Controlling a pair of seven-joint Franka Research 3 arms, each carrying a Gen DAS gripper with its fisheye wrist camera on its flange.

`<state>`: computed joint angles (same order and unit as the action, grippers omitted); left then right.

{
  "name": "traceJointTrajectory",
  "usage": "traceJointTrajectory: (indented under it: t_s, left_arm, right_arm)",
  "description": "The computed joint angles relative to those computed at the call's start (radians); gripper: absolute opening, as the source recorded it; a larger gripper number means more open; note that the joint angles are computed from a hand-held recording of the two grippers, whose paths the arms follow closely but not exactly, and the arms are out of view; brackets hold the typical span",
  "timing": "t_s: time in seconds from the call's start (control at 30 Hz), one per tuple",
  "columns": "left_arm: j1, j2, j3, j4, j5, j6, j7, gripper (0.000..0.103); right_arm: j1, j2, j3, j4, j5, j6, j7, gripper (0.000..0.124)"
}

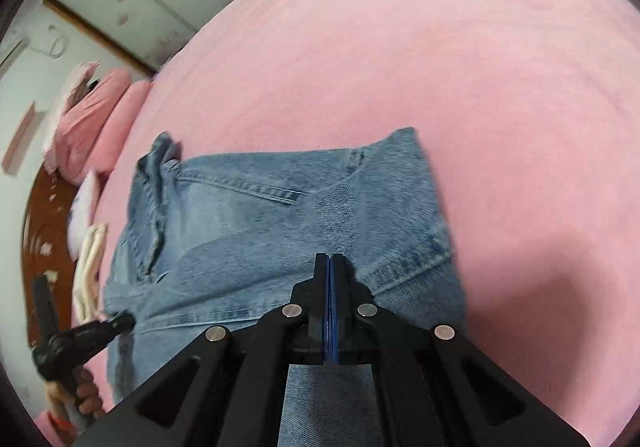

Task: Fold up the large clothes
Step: 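Open both tools and lift them away from the folded jacket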

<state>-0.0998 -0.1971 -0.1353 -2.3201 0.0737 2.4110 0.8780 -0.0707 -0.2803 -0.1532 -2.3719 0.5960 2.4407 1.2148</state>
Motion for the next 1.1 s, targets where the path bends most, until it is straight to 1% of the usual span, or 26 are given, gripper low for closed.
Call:
traceJointTrajectory:
  t_s: [0.07,0.13,0.17,0.2,0.23,0.27,0.3,0.33,0.37,0.4,0.43,0.47,0.5,0.53,0.57,0.6,0.63,0.67,0.7,0.77,0.8,0.83,0.9,1.0,1.03,1.1]
  left_arm:
    - [0.000,0.006,-0.010,0.014,0.025,-0.025,-0.015,0.001]
    - [-0.004,0.009,-0.011,0.023,0.020,-0.048,-0.023,0.001]
    - [-0.007,-0.001,-0.009,0.018,0.009,-0.055,-0.020,0.001]
    - [-0.014,-0.013,0.001,0.006,-0.028,-0.044,-0.001,0.001]
    - [-0.022,-0.033,0.015,-0.016,-0.084,-0.026,0.023,0.003]
    - [-0.026,-0.050,0.020,-0.032,-0.115,-0.024,0.028,0.007]
    - [-0.035,-0.095,0.031,-0.067,-0.167,-0.029,0.034,0.009]
    - [-0.042,-0.127,0.041,-0.096,-0.205,-0.022,0.043,0.011]
    - [-0.050,-0.159,0.048,-0.122,-0.238,-0.022,0.046,0.018]
    - [-0.054,-0.190,0.046,-0.143,-0.248,-0.051,0.035,0.026]
    - [-0.056,-0.219,0.036,-0.167,-0.244,-0.053,0.018,0.043]
    - [-0.061,-0.261,0.027,-0.205,-0.235,-0.037,0.007,0.053]
    - [-0.071,-0.301,0.019,-0.235,-0.223,-0.041,0.004,0.053]
    - [-0.086,-0.333,0.016,-0.248,-0.208,-0.075,0.017,0.053]
    - [-0.105,-0.364,0.015,-0.257,-0.191,-0.116,0.041,0.053]
    - [-0.118,-0.394,0.011,-0.262,-0.177,-0.149,0.053,0.054]
    - [-0.130,-0.427,0.005,-0.272,-0.162,-0.181,0.061,0.054]
    - [-0.159,-0.490,0.014,-0.286,-0.131,-0.248,0.060,0.054]
    - [-0.153,-0.518,-0.007,-0.290,-0.135,-0.276,0.067,0.054]
    - [-0.178,-0.594,-0.014,-0.293,-0.122,-0.370,0.063,0.054]
    - [-0.190,-0.625,-0.015,-0.294,-0.119,-0.398,0.064,0.054]
    - [-0.208,-0.674,-0.013,-0.302,-0.121,-0.423,0.071,0.055]
    - [-0.236,-0.776,-0.010,-0.313,-0.116,-0.477,0.085,0.059]
    - [-0.267,-0.900,-0.021,-0.299,-0.091,-0.563,0.100,0.061]
    - [-0.273,-0.924,-0.021,-0.289,-0.083,-0.588,0.107,0.061]
    - [-0.288,-1.000,-0.018,-0.266,-0.069,-0.659,0.124,0.064]
  right_arm:
    - [0.010,0.013,0.024,-0.018,0.019,0.068,0.053,0.000]
    - [0.014,-0.005,0.025,-0.058,0.062,0.109,0.122,0.000]
    - [0.015,-0.008,0.020,-0.063,0.084,0.110,0.162,0.000]
    - [0.015,-0.009,0.015,-0.064,0.106,0.102,0.210,0.000]
    - [0.016,-0.010,0.013,-0.062,0.115,0.092,0.239,0.000]
    - [0.015,-0.019,0.009,-0.062,0.110,0.061,0.258,0.000]
    - [0.016,-0.028,0.012,-0.062,0.090,0.038,0.266,0.002]
    - [0.015,-0.047,0.015,-0.070,0.066,0.018,0.267,0.006]
    - [0.011,-0.077,0.019,-0.081,0.026,-0.020,0.267,0.013]
    - [0.010,-0.106,0.024,-0.093,-0.004,-0.049,0.266,0.019]
    - [0.010,-0.146,0.029,-0.111,-0.037,-0.083,0.257,0.030]
    - [0.009,-0.188,0.037,-0.130,-0.073,-0.119,0.254,0.041]
    - [0.005,-0.238,0.055,-0.148,-0.123,-0.169,0.267,0.046]
    - [0.007,-0.271,0.069,-0.162,-0.147,-0.195,0.282,0.061]
    - [0.005,-0.314,0.086,-0.178,-0.179,-0.240,0.309,0.075]
    - [0.007,-0.371,0.102,-0.203,-0.202,-0.284,0.339,0.077]
    - [0.017,-0.419,0.115,-0.231,-0.206,-0.300,0.359,0.078]
    - [0.026,-0.467,0.125,-0.254,-0.212,-0.321,0.378,0.078]
    - [0.033,-0.526,0.142,-0.278,-0.224,-0.360,0.409,0.078]
    - [0.058,-0.586,0.197,-0.301,-0.236,-0.399,0.486,0.078]
    - [0.069,-0.639,0.217,-0.312,-0.254,-0.443,0.527,0.078]
    - [0.085,-0.663,0.242,-0.315,-0.261,-0.459,0.564,0.079]
    - [0.122,-0.752,0.279,-0.322,-0.286,-0.510,0.622,0.080]
    - [0.190,-0.886,0.344,-0.309,-0.341,-0.568,0.655,0.081]
    - [0.208,-0.924,0.354,-0.296,-0.364,-0.591,0.653,0.081]
    - [0.239,-0.979,0.396,-0.249,-0.404,-0.639,0.661,0.082]
